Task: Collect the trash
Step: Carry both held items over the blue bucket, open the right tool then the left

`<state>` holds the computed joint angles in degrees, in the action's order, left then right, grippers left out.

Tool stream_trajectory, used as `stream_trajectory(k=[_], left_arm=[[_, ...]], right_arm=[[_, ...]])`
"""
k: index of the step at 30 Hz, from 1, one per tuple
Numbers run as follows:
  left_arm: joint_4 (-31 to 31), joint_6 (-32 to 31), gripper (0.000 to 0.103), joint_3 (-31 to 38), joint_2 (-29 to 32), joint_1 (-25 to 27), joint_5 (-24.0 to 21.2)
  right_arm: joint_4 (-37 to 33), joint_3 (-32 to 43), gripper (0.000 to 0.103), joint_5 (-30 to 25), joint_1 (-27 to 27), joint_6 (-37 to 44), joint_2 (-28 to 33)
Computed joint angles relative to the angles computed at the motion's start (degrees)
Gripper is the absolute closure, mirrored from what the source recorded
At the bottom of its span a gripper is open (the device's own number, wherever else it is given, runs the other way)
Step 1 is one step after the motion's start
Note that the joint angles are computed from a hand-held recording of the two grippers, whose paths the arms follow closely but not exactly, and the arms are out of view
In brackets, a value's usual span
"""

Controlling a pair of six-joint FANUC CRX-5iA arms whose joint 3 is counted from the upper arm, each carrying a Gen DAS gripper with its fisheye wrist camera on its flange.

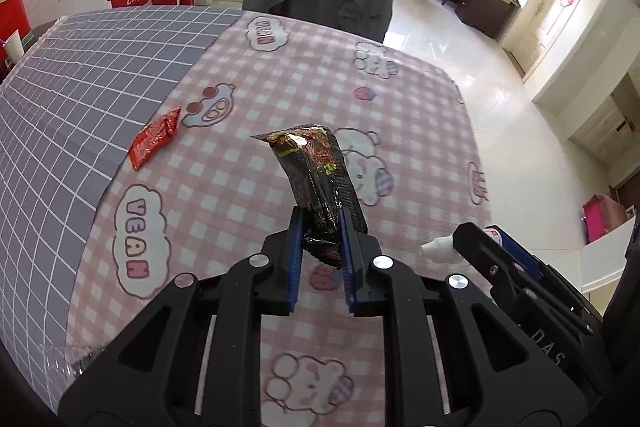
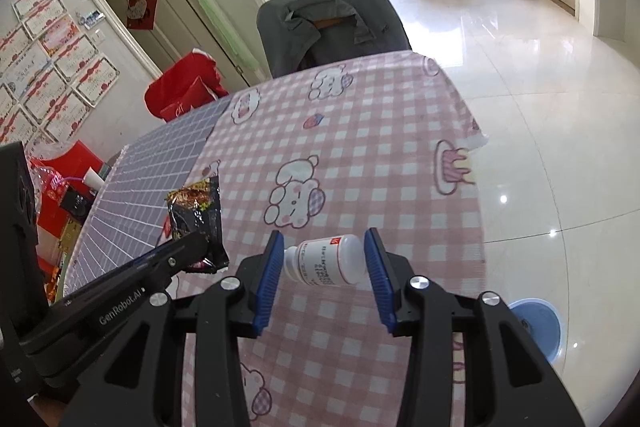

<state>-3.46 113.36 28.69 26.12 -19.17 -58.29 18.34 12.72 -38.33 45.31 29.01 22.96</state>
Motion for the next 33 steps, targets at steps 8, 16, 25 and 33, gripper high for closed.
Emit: stream_trajectory(k=[8,16,25,33], left_arm=[[0.1,0.1,0.086,3.3,1.2,-4.5,-1.2],[0.6,-0.7,0.086,9.1,4.3,-10.4,-3.5],[1.3,-1.4,0.086,16.6,8.9,-16.2,-6.8],[0.5,-0.6,0.086,23.9,13.2,-19.6,-11.1]], right_arm=[[5.8,-10.6,0.062,2.2,-0.8,-7.1,-8.2],[12.1,-21.8,0.062,2.1,-2.0,-15.1,-17.8],[16.6,-33.1,0.062,-1.1,-3.5,-22.2,-28.8],[17.6,-38.9,0.060,-1.0,-5.1,-25.4,-34.2]])
